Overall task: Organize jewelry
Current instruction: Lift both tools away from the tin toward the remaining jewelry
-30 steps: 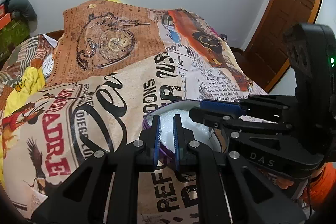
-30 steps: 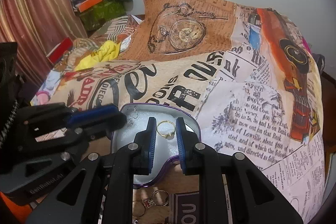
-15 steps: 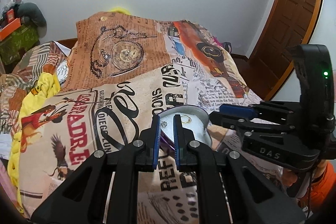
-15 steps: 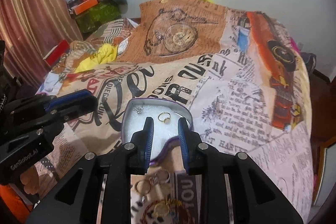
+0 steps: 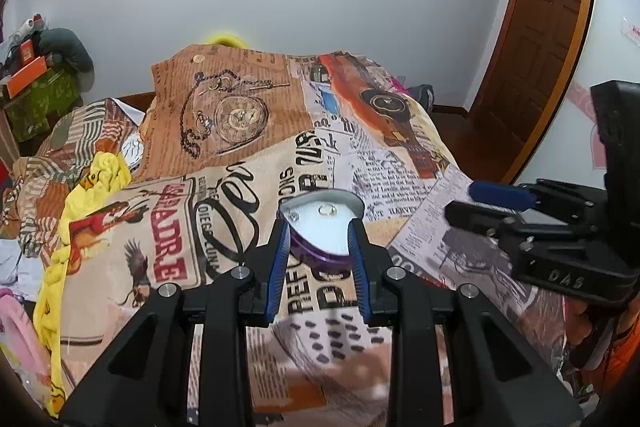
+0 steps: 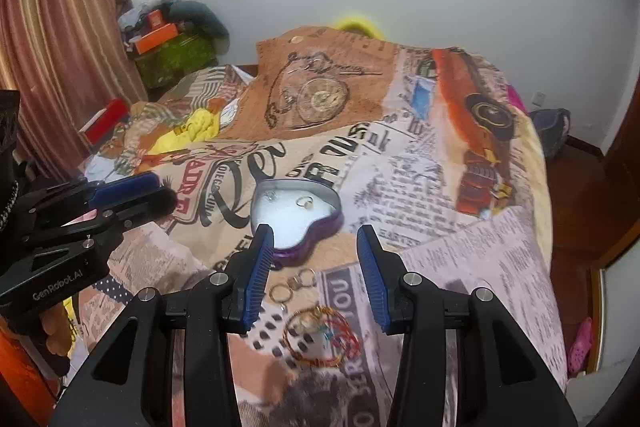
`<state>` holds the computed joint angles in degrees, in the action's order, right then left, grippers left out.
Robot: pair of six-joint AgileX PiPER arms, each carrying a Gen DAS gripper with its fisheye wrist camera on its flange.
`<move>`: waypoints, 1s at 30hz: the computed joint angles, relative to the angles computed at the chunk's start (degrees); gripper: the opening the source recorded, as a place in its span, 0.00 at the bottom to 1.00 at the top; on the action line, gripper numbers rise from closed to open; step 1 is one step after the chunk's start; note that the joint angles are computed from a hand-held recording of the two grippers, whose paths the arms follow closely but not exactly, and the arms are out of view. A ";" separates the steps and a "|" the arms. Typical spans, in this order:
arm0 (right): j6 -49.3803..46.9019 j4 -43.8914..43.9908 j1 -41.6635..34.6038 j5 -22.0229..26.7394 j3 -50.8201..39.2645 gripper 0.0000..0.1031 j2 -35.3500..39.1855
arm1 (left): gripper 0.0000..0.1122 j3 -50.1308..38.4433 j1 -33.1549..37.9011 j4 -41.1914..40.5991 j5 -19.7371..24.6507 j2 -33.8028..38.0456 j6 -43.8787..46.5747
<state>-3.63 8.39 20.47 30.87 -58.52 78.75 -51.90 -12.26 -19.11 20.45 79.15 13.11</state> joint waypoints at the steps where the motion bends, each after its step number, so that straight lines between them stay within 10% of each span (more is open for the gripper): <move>1: 0.79 -0.66 -0.07 -0.08 0.77 0.38 -0.90 | 0.26 0.54 -0.05 0.24 0.22 -0.45 -0.35; 30: -7.16 4.94 -4.37 -6.17 14.88 0.38 -2.38 | 0.26 1.88 -6.04 -4.70 0.20 14.06 5.18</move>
